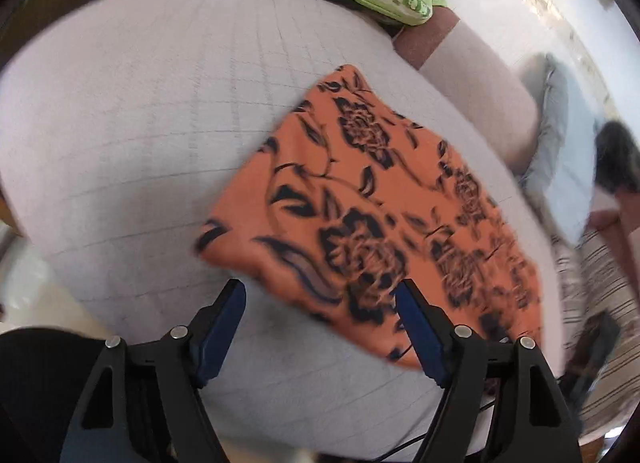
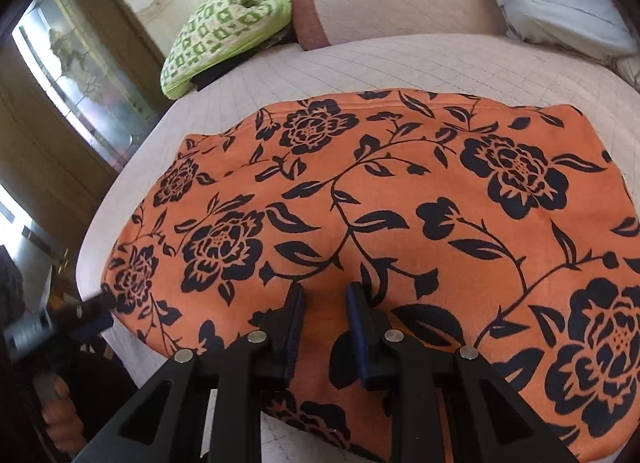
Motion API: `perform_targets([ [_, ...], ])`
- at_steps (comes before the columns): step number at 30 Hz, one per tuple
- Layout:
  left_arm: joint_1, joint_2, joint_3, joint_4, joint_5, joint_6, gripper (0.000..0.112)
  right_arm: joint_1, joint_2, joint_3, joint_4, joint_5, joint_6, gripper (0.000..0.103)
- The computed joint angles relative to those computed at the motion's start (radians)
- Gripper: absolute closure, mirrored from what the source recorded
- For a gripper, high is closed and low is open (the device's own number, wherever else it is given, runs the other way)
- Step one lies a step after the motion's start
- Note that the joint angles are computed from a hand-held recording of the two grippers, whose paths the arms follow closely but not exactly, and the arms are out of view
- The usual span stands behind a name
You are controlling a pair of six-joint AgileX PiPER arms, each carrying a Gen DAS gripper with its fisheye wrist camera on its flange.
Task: Fold small clothes
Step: 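Lift the gripped edge with both grippers and fold it over the garment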
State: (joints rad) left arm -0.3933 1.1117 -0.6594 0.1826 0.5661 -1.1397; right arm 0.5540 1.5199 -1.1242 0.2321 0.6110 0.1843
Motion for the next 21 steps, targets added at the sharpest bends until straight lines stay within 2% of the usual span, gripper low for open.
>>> perform_targets([
  [1, 0.025, 0.015, -0.003, -0.031, -0.01, 0.025, 0.043, 0.001, 0.001, 0.006, 0.003, -0.011, -0.01, 0.079],
  [3, 0.087, 0.02, 0.03, -0.103, -0.102, 0.047, 0.051, -0.002, 0.001, 0.012, 0.018, -0.02, -0.021, 0.079],
  [4, 0.097, 0.022, 0.034, -0.11, -0.115, 0.056, 0.059, -0.005, 0.0, 0.018, 0.03, -0.028, -0.035, 0.079],
  [6, 0.089, 0.062, 0.004, -0.057, -0.088, 0.033, 0.075, -0.013, -0.004, 0.022, 0.056, -0.032, -0.066, 0.079],
  [7, 0.089, 0.063, 0.005, -0.062, -0.1, 0.039, 0.081, -0.022, -0.013, 0.031, 0.083, -0.032, -0.094, 0.079],
  [9, 0.091, 0.064, 0.01, -0.104, -0.128, 0.076, 0.091, -0.039, -0.016, 0.04, 0.134, -0.037, -0.146, 0.079],
  [10, 0.079, 0.066, 0.003, -0.071, -0.12, 0.049, 0.092, -0.049, -0.017, 0.044, 0.163, -0.035, -0.174, 0.079],
  [15, -0.011, 0.056, -0.072, 0.117, -0.028, -0.06, 0.095, -0.077, -0.017, 0.052, 0.252, -0.029, -0.246, 0.079],
  [18, -0.136, 0.05, -0.168, 0.279, 0.095, -0.14, 0.096, -0.103, -0.017, 0.058, 0.33, -0.017, -0.308, 0.079],
  [21, -0.254, 0.08, -0.279, 0.376, 0.211, -0.157, 0.096, -0.179, -0.016, 0.066, 0.506, 0.045, -0.428, 0.079],
])
